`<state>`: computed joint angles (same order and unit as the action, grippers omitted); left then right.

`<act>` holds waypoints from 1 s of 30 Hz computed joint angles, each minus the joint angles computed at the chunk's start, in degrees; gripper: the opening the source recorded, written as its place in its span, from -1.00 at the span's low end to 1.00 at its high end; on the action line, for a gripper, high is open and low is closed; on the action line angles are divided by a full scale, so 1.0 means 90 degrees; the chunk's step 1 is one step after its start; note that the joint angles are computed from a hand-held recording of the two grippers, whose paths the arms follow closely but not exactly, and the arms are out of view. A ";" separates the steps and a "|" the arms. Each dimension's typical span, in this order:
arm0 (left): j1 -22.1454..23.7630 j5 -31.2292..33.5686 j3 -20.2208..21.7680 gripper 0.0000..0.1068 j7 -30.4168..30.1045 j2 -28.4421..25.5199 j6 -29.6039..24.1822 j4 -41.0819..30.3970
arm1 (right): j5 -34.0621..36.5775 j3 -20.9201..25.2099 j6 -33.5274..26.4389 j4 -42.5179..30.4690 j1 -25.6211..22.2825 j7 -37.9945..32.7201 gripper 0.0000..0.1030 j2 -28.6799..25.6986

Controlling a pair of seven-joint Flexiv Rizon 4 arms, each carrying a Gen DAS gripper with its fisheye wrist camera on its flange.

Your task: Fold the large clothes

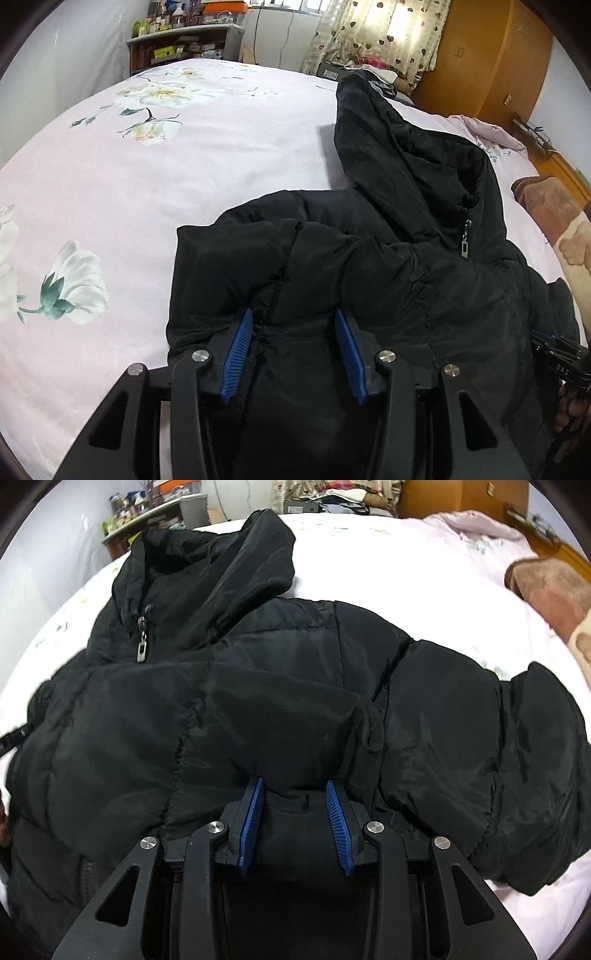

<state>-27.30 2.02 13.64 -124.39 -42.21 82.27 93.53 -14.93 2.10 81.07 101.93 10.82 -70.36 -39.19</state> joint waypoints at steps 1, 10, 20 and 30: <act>0.0027 0.0007 -0.0027 -0.09 0.0002 0.0008 0.0077 0.0058 | -0.0012 -0.0044 0.0044 0.0006 0.0031 0.0017 -0.30 -0.0027; -0.0085 0.0233 0.0063 -0.10 -0.0099 0.0519 -0.0278 0.0194 | -0.0092 -0.0254 0.0111 0.0322 0.0210 0.0169 -0.31 0.0398; -0.0468 0.0856 0.0146 -0.09 -0.0554 0.0701 -0.0817 0.0364 | 0.0228 0.0404 0.0174 0.0891 -0.0397 -0.0189 -0.31 0.0667; -0.0708 0.1728 -0.0259 -0.05 -0.1240 0.1546 -0.1221 0.0518 | 0.0956 0.0709 0.0643 0.2076 -0.0672 -0.0236 -0.28 0.1928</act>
